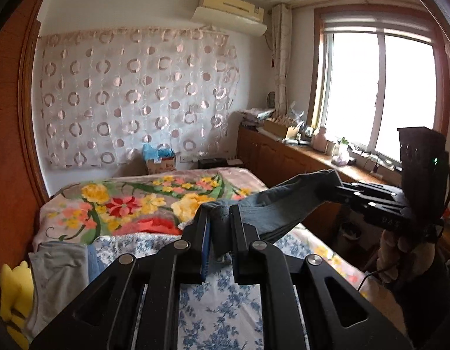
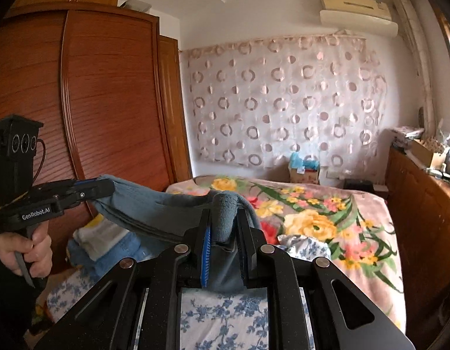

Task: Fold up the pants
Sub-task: 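Lift the held hem end with both grippers and carry it over the shorts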

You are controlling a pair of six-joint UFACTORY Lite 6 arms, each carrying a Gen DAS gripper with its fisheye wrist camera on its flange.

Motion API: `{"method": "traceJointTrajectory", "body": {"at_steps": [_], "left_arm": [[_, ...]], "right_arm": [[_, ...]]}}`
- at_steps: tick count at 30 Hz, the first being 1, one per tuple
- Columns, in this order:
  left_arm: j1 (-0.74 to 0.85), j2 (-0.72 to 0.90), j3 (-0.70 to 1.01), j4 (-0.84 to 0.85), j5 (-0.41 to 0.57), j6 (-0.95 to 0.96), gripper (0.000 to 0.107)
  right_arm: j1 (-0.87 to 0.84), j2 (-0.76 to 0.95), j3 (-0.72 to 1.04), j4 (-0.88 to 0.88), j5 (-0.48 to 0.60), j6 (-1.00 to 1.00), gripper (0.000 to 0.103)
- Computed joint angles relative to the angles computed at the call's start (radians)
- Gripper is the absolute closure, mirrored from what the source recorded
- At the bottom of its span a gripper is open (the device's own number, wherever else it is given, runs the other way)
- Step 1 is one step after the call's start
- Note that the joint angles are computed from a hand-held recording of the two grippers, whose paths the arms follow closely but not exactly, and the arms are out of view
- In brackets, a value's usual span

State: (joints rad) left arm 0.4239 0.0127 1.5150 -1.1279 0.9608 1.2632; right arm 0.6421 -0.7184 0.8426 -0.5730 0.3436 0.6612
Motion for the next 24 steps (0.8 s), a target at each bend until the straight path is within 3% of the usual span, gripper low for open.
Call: {"method": "traceJointTrajectory", "body": {"at_steps": [3,9,15,19,24], "left_arm": [[0.018,-0.046,-0.103,0.018,0.002,0.033,0.094],[0.088,-0.170,-0.323,0.037,0.057,0.090,0.094],[0.199,-0.335,-0.506,0.050,0.154,0.163,0.094],[0.301,-0.434,-0.600,0.057,0.251,0.216,0.094],[0.421,-0.478,-0.660,0.064,0.357,0.287,0.094]], "right_arm": [[0.051,0.024,-0.029,-0.094,0.029,0.122,0.087],[0.223,0.019,-0.050,-0.201,0.197,0.304,0.087],[0.501,-0.021,0.003,-0.304,0.486,0.462,0.087],[0.789,-0.068,-0.026,-0.415,0.738,0.646,0.087],[1.062,-0.076,-0.042,-0.471,0.973,0.804,0.087]]}}
